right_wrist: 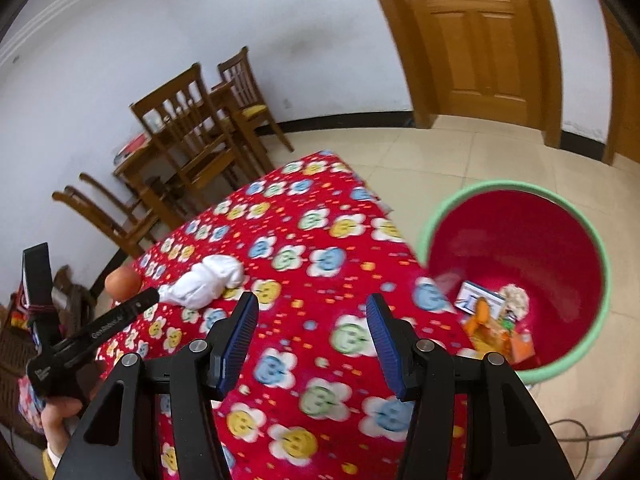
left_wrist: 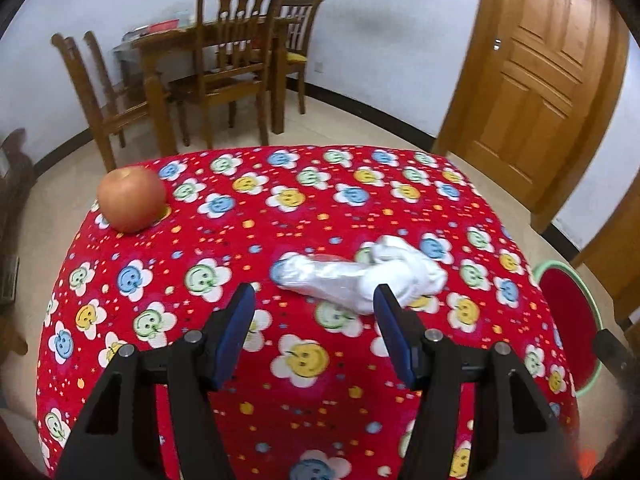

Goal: Collect trash
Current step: 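Move both grippers back over the table toward the white cloth, then grasp the white knotted cloth with the right gripper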

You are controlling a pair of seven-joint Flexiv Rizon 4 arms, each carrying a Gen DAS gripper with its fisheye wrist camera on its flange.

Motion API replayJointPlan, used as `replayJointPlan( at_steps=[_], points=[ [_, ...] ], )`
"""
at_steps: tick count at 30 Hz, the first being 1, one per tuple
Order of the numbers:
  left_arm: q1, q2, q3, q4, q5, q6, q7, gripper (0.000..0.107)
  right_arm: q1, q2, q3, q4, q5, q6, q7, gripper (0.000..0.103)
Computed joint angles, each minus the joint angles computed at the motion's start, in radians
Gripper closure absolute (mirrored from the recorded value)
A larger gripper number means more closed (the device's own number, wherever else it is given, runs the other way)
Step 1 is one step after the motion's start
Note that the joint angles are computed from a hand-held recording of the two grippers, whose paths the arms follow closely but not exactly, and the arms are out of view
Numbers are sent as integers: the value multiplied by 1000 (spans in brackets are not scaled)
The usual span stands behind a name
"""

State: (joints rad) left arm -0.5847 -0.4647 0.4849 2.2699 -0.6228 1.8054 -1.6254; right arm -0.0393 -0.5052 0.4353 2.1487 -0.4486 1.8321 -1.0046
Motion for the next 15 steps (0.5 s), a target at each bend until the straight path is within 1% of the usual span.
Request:
replayJointPlan(
  at_steps=[4, 9, 10, 11, 13, 15],
  points=[
    [33, -4, -18, 10, -4, 5, -18, 45, 40, -37, 10, -54, -5, -46, -5, 45],
    [63, 1, -22, 22, -4, -13, -42, 45, 68, -91, 42, -128, 12, -106, -55, 45],
    [64, 1, -17, 24, -4, -18, -49, 45, 84, -100, 38, -143, 19, -117, -65, 45],
    [71, 3, -19, 26, 3, -20, -55, 45, 100, -112, 35, -161, 27, -132, -75, 45],
    [86, 9, -25, 32, 17, -18, -67, 45, 102, -139, 59, -194, 40, -159, -100, 45],
    [102, 13, -31, 38, 27, -13, -77, 45, 122, -159, 60, -224, 57, -180, -119, 45]
  ],
)
